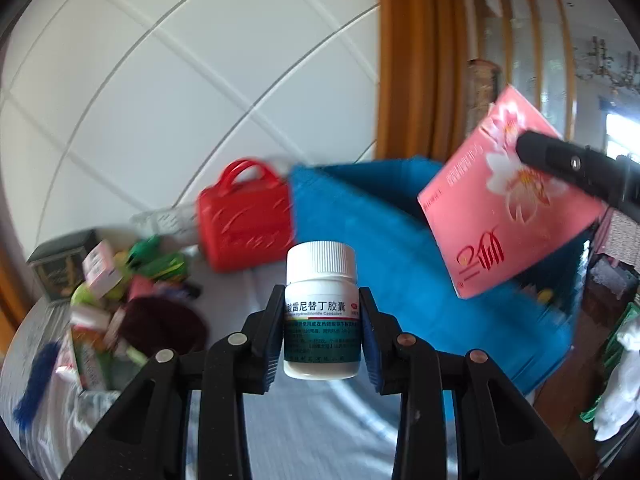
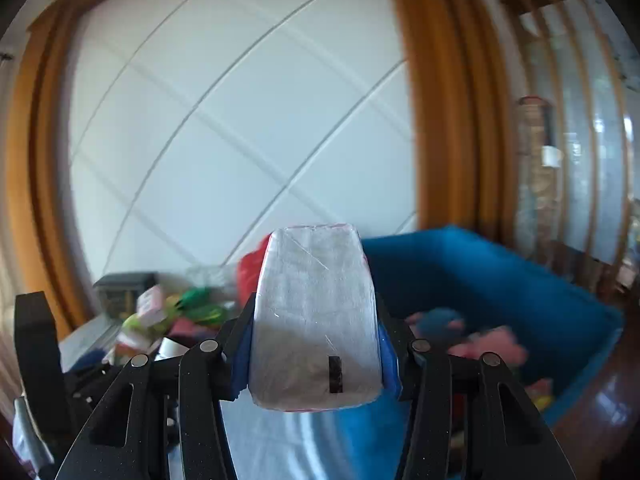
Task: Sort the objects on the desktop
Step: 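Carry both items over the blue bin and open both grippers to drop them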
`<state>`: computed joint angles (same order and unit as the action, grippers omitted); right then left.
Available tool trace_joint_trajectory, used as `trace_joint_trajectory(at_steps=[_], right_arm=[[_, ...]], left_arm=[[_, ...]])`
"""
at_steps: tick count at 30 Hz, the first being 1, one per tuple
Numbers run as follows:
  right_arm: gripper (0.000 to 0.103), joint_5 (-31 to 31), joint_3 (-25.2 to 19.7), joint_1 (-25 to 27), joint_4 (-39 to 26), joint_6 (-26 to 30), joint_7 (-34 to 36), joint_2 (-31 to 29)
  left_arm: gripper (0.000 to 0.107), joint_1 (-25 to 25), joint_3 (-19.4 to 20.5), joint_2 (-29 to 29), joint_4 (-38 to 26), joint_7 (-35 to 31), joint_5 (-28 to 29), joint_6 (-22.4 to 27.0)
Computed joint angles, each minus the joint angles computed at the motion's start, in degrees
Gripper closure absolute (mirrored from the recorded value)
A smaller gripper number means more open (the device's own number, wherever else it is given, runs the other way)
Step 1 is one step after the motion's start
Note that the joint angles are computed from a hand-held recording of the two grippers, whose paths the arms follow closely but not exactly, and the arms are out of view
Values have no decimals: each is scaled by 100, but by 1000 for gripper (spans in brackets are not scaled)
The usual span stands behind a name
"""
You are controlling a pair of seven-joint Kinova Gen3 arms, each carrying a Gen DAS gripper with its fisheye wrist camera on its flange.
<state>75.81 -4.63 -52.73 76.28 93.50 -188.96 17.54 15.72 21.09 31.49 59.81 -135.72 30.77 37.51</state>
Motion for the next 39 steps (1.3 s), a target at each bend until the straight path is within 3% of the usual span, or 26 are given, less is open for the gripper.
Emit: trace_joint_trajectory(at_steps=[3,5,11,16,19,25,34,38,39], right_arm=[[53,115,-106,-32,725,353,-198,-557],[53,136,-251,63,1189,572,-170,-917],[53,-166,-572,610,2600,493,-90,-2110],[53,-438,-623,1100,3432,27,96,-2921],[53,-544,-597,1337,3797,-298,271,-3338],[53,-745,-246,1717,4306,-1316,634,-3991],[53,-979,-36,2278,4628,-2227,874,-4206],[52,-1077,-36,2566,4677,-2453,974,-4217],[52,-1117,-43,2631,4679,-2506,1009,-4213]], left_arm=[[74,319,289,-64,-18,487,-434,-289],[74,702,250,-112,-65,953,-728,-434],[74,2292,-704,-97,-351,2351,-1523,-705],[74,3619,-1847,143,-870,3516,-2159,-409],[74,4134,-2242,346,-1247,4216,-2691,-124],[74,4312,-1930,819,-2052,5229,-3980,595],[73,4472,-1911,1251,-2787,5502,-4418,1414],[44,4542,-1984,1275,-2798,5609,-4513,1421],[41,4552,-1990,1234,-2700,5624,-4531,1343]])
